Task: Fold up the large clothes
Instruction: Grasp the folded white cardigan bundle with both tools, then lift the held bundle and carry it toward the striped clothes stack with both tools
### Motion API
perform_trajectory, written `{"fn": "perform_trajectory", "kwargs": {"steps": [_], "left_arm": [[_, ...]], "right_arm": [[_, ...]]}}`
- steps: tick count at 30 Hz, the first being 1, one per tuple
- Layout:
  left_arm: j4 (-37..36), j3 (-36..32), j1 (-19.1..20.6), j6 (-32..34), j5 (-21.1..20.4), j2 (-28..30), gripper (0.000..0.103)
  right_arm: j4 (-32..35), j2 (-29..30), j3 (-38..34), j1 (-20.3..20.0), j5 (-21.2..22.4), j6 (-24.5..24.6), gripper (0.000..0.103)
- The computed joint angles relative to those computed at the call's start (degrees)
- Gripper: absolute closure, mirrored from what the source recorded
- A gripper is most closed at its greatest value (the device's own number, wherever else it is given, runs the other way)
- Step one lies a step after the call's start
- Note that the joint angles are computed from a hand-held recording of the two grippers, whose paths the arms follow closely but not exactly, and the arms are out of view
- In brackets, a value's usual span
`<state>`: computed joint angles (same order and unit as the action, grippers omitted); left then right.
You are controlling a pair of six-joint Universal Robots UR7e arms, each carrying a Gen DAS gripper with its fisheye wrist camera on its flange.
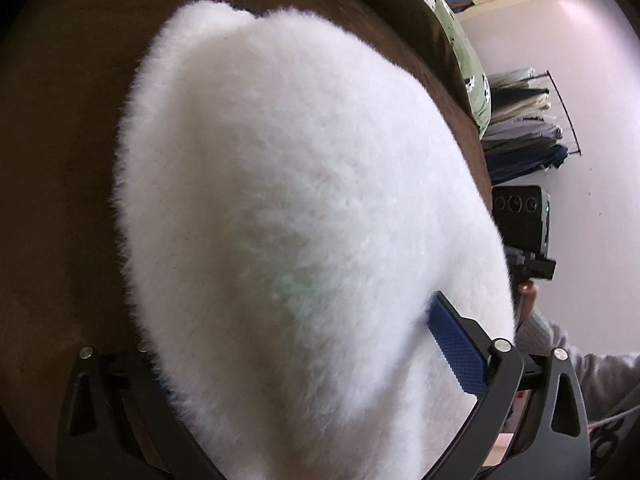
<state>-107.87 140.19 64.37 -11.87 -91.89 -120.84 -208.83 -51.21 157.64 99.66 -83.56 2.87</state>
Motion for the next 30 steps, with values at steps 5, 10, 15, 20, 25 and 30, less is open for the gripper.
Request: {"fn": "perform_trajectory", "kwargs": {"steps": [5, 10, 15, 20, 25, 30], "left_arm": [[-0.44, 0.34, 0.02, -1.68, -0.77, 0.21, 0.006], [1.78, -0.82, -0.32, -1.40, -1.20, 2.01, 0.006], [3.47, 0.09, -4.21, -2.28, 2.87, -0.45, 0.014], [1.52, 3.44, -8.79, -6.76, 5.40, -7.19, 0.044], [3.00, 3.45, -11.66, -9.19, 6.95, -9.23, 0.054], [6.58, 3.64, -18.52, -13.63, 10.90, -12.20, 0.058]], "right_arm": [[0.36, 2.58, -1.50, -0.17, 2.26, 1.72, 0.005], [5.53, 3.66, -6.33, 5.73, -4.14, 7.93, 0.006], [6.18, 3.80, -7.61, 12.16, -13.63, 9.76, 0.027], [6.35, 4.35, -8.78, 17.60, -20.67, 10.43, 0.046], [6.88, 4.30, -9.59, 21.78, -25.08, 11.24, 0.053], [8.21, 3.15, -10.71, 23.96, -25.65, 11.19, 0.056]]}}
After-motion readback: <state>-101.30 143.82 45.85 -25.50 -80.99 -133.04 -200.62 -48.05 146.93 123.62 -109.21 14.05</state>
